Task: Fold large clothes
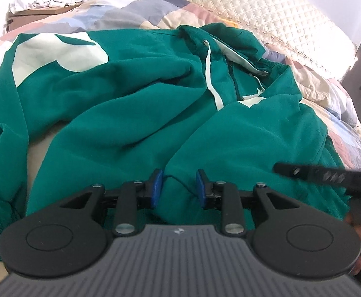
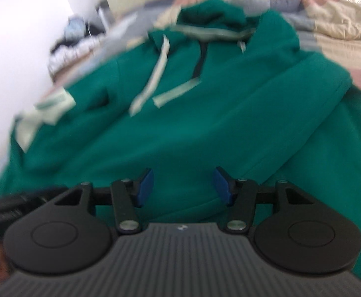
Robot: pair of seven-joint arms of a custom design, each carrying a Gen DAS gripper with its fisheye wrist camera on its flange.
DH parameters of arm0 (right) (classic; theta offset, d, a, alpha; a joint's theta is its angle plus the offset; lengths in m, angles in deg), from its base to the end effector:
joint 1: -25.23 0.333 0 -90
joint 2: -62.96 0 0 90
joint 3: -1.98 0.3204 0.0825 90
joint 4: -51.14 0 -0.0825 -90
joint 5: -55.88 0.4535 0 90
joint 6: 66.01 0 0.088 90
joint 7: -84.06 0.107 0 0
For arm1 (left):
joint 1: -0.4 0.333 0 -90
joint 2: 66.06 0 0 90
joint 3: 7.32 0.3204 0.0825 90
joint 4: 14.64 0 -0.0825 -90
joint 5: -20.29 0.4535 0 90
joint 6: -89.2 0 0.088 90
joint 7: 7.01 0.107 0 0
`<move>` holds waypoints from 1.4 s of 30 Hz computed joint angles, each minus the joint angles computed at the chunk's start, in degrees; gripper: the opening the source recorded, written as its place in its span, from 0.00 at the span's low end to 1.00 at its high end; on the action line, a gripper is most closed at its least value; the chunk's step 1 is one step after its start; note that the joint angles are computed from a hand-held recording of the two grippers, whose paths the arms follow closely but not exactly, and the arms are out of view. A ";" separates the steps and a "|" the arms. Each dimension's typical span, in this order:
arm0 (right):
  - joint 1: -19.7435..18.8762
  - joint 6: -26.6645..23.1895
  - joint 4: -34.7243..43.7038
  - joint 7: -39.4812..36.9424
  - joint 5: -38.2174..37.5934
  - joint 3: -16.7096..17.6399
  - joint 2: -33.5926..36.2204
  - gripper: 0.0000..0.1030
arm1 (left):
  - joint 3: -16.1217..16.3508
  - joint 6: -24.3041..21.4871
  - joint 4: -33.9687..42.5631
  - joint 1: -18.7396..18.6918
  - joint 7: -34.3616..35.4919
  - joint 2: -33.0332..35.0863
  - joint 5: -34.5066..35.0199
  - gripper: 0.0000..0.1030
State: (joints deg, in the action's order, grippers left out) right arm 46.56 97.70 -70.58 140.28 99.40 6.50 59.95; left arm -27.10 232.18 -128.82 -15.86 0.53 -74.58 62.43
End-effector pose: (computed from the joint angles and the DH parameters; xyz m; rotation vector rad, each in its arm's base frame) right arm 0.5864 0.2430 0.4853 -1.8984 1.2683 -0.2955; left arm 0.5009 -0.3819 0.5800 -2.0207 1.4268 -0.9824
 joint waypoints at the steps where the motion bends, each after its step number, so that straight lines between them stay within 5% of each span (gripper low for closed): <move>1: 0.02 0.41 -0.36 -0.23 -0.48 0.09 -0.16 0.55 | 0.04 0.10 0.01 0.02 -0.34 -0.04 -0.15 0.32; 15: 3.91 1.12 -12.02 11.66 -4.12 -2.38 -15.77 0.55 | -3.53 -4.52 -4.18 2.67 -10.06 -9.94 4.29 0.55; 22: 4.33 4.88 -19.20 19.54 -12.22 -2.05 -22.86 0.56 | -5.49 -19.51 -4.69 4.85 -14.33 -13.90 0.66 0.67; 29: 6.11 6.33 -18.57 22.88 -19.28 -4.06 -20.57 0.56 | -5.66 -30.68 -0.23 3.59 -9.96 -8.01 0.81 0.70; 34: 10.69 4.82 -17.00 20.18 -15.61 -8.50 -18.78 0.56 | -5.62 -45.34 7.04 0.81 -3.43 0.39 5.84 0.70; 37: 11.12 4.56 -16.44 19.03 -13.25 -8.90 -18.10 0.56 | -3.33 -49.48 7.67 -0.60 -3.72 1.10 5.31 0.68; 39: 11.63 4.18 -16.10 17.87 -10.90 -9.61 -17.80 0.56 | -1.71 -50.66 8.09 -1.35 -2.63 1.26 4.89 0.59; 42: 12.07 3.24 -15.46 16.25 -6.83 -10.47 -17.33 0.56 | 0.08 -51.63 8.83 -1.60 0.60 1.33 4.82 0.34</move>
State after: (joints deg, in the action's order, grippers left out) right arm 58.63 100.94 -86.05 156.53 92.58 -3.96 42.61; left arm -27.02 180.55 -119.99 -17.45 1.13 -73.25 67.25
